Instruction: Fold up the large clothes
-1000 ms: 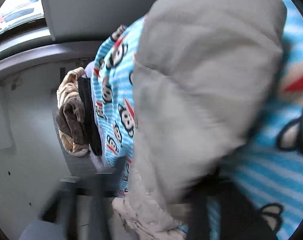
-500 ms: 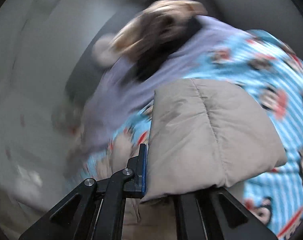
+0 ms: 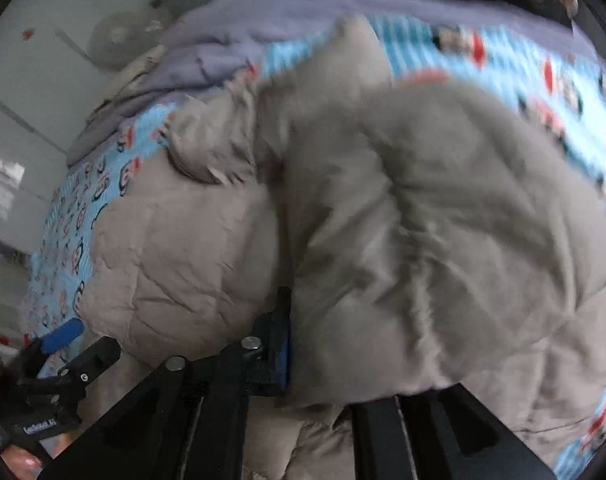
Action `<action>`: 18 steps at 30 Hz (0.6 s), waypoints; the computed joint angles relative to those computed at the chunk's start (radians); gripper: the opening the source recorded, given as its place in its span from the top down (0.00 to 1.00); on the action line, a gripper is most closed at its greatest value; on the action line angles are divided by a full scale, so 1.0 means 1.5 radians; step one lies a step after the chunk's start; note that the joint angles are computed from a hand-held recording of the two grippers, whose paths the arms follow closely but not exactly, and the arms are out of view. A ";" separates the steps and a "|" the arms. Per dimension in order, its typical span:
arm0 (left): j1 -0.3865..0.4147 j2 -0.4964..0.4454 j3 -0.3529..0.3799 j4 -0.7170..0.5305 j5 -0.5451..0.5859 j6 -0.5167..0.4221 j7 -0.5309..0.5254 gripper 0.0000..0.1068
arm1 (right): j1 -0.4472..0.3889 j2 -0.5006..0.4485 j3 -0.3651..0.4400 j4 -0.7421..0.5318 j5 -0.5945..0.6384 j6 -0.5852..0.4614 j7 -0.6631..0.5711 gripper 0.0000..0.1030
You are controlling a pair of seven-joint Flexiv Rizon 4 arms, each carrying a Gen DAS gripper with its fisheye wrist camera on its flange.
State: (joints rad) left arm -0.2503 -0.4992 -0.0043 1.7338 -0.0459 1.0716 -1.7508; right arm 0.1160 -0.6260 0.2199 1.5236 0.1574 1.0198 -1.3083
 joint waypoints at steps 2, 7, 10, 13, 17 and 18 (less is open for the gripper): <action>0.014 -0.002 -0.017 0.006 -0.021 0.009 0.020 0.04 | -0.036 0.009 0.030 -0.001 0.057 -0.002 -0.007 0.66; 0.083 -0.006 -0.099 0.038 -0.140 0.065 0.124 0.04 | -0.060 0.090 0.009 0.106 0.146 0.151 0.055 0.30; 0.135 -0.007 -0.166 0.065 -0.257 0.090 0.202 0.04 | -0.050 0.102 -0.034 0.140 0.126 0.205 0.140 0.94; 0.211 -0.001 -0.264 0.101 -0.422 0.105 0.318 0.04 | -0.066 0.091 -0.007 0.119 0.085 0.220 0.111 0.94; 0.301 0.003 -0.379 0.124 -0.662 0.062 0.474 0.04 | -0.121 0.060 0.123 0.046 0.085 0.161 -0.060 0.91; 0.308 0.003 -0.387 0.123 -0.699 0.050 0.493 0.04 | -0.122 0.054 0.140 0.029 0.086 0.117 -0.096 0.85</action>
